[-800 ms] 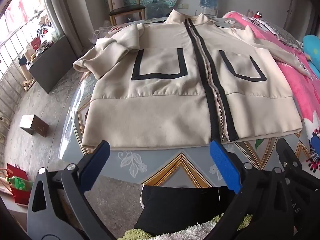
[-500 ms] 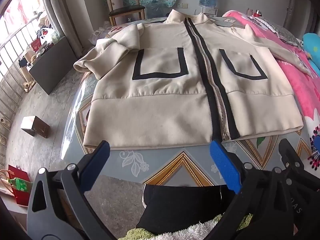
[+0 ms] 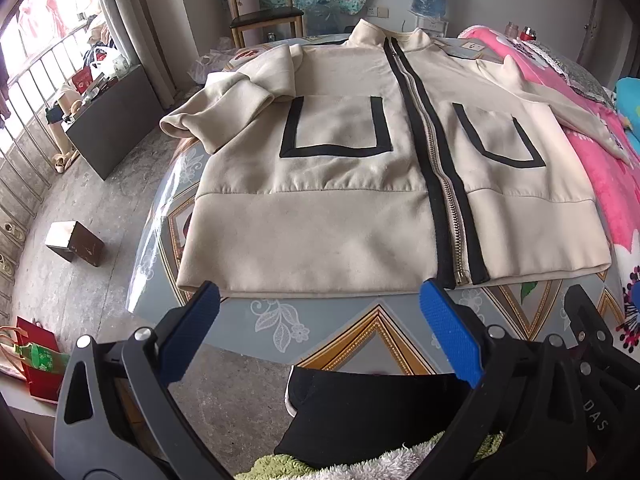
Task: Fold large clothes
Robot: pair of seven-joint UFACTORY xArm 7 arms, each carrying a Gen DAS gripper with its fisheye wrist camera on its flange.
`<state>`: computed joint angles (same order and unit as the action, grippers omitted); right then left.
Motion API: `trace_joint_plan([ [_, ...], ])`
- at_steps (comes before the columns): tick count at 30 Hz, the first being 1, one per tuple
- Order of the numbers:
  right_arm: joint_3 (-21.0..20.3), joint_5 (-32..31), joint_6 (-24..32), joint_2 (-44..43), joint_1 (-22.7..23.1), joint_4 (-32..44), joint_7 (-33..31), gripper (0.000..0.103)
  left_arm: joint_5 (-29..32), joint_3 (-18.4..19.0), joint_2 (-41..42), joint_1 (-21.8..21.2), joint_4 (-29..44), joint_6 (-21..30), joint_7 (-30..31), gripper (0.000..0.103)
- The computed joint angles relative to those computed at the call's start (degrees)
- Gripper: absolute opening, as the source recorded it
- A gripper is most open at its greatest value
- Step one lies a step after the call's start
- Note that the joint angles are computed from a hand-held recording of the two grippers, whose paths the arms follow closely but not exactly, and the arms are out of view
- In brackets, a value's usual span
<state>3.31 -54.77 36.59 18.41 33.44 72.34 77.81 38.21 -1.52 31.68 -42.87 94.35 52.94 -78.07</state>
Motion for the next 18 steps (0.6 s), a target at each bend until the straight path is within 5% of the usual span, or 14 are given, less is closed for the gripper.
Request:
trace_joint_plan([
  [18, 0.2, -0.5, 0.4, -0.3, 0.2, 0.0, 0.1, 0.098, 0.5, -0.1, -0.5, -0.1, -0.2, 0.9, -0.7, 0.096],
])
